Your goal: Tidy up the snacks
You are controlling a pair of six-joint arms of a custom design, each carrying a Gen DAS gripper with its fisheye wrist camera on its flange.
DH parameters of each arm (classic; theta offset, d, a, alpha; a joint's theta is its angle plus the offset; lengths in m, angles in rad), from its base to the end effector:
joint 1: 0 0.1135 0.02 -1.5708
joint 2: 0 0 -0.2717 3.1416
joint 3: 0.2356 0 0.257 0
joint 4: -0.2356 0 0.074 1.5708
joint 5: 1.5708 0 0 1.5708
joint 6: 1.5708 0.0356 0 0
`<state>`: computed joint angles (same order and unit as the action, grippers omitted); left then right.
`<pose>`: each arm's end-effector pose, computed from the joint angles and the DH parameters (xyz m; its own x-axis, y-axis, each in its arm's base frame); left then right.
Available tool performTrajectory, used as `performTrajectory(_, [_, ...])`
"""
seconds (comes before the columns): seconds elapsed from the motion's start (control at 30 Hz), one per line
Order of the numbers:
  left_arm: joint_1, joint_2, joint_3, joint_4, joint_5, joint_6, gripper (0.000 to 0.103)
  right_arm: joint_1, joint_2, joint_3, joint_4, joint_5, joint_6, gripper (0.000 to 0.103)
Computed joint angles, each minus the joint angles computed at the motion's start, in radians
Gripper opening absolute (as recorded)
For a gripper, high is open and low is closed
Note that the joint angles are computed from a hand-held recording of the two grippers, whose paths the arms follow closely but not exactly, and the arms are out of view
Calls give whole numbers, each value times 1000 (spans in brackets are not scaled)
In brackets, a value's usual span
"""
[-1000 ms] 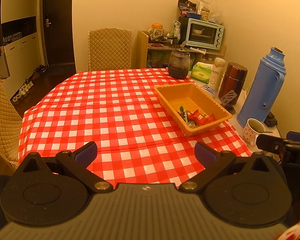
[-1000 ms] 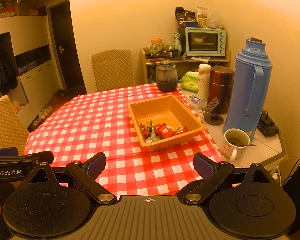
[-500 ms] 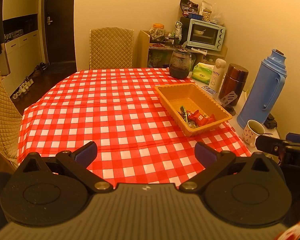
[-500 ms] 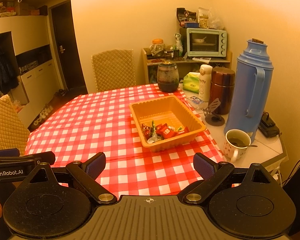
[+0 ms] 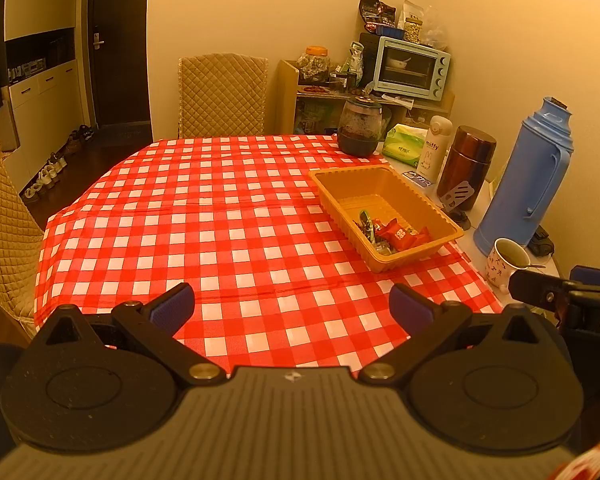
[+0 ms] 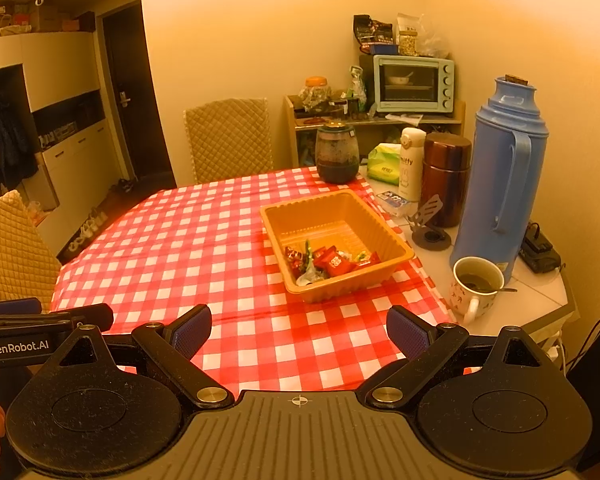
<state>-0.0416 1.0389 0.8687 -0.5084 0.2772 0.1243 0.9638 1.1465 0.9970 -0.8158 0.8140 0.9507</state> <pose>0.2223 -0.0190 0.2965 -0.5910 0.1440 -0.7937 0.3287 0.9415 -0.0739 0.1469 0.1661 0.3023 -0.5394 0.2029 -0.8172 0.1911 0.9747 0.1158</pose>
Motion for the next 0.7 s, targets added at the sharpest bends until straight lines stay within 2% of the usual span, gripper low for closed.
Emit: performTrajectory(0.7, [-4,-2,-6,3,-2,-5,103,3,1,-1,-1,3,5,94])
